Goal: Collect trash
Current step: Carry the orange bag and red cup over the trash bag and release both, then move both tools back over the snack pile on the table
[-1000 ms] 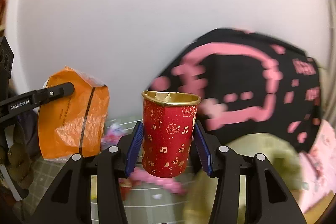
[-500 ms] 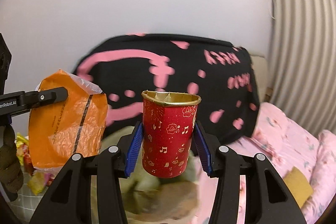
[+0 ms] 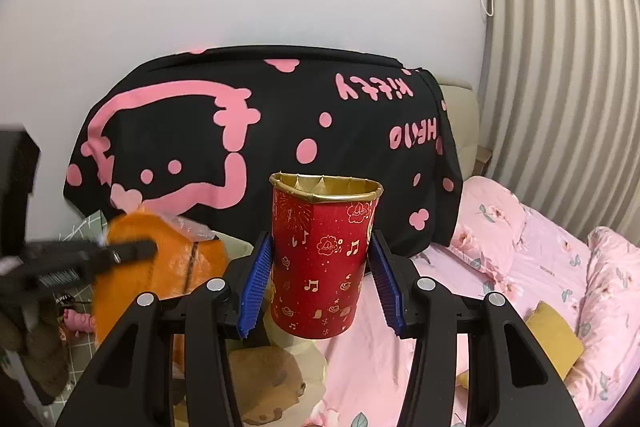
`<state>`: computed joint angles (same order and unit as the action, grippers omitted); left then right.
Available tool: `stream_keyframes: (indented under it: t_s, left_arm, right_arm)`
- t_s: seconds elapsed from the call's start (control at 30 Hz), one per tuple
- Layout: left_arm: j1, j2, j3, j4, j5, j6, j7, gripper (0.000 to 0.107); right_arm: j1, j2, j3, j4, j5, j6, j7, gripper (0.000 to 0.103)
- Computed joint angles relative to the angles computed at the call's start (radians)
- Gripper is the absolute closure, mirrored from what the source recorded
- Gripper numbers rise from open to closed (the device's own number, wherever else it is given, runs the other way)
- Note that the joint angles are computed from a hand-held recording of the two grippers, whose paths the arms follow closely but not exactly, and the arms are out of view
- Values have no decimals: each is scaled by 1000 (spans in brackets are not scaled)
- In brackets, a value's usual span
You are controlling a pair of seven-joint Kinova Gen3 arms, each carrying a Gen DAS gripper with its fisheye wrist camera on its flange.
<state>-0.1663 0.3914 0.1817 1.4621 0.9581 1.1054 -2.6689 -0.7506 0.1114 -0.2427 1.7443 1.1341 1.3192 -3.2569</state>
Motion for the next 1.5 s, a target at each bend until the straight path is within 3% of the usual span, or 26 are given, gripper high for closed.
stream_keyframes:
  t_s: [0.07,0.3,0.33,0.4,0.47,0.5,0.67,0.8,0.9,1.03,1.3,1.5]
  left_arm:
    - [56,4,-35,-12,-81,-19,55,102]
    - [111,-4,-20,19,-239,-132,122,101]
    - [93,-5,-11,21,-231,-124,121,101]
    - [65,1,1,10,-205,-93,117,90]
    - [26,-6,6,10,-170,-53,92,64]
    - [12,-12,5,11,-157,-38,82,63]
    - [-56,-56,-36,42,-97,-2,36,57]
    - [-74,-121,-79,124,-73,-100,-9,57]
    - [-107,-162,-109,201,-24,-164,-79,57]
    - [-163,-167,-158,233,5,-158,-107,57]
    - [-227,-149,-190,258,-8,-185,-61,57]
    - [-274,-134,-194,277,12,-181,-74,57]
  right_arm:
    - [3,-7,1,10,2,-4,-7,57]
    - [23,-20,-2,29,-19,-26,-31,57]
    - [24,-22,-4,32,-19,-36,-37,57]
    - [24,-19,-8,29,-17,-54,-34,57]
    - [21,-12,-10,24,-11,-68,-25,57]
    - [21,-9,-9,19,-4,-84,-20,57]
    - [16,1,-1,-10,49,-167,-18,57]
    - [22,49,20,-73,55,-254,43,57]
    - [33,105,46,-111,-21,-330,109,57]
    - [56,170,65,-117,-162,-437,180,57]
    - [-5,222,139,-134,-319,-427,235,57]
    - [-49,194,155,-98,-302,-415,156,50]
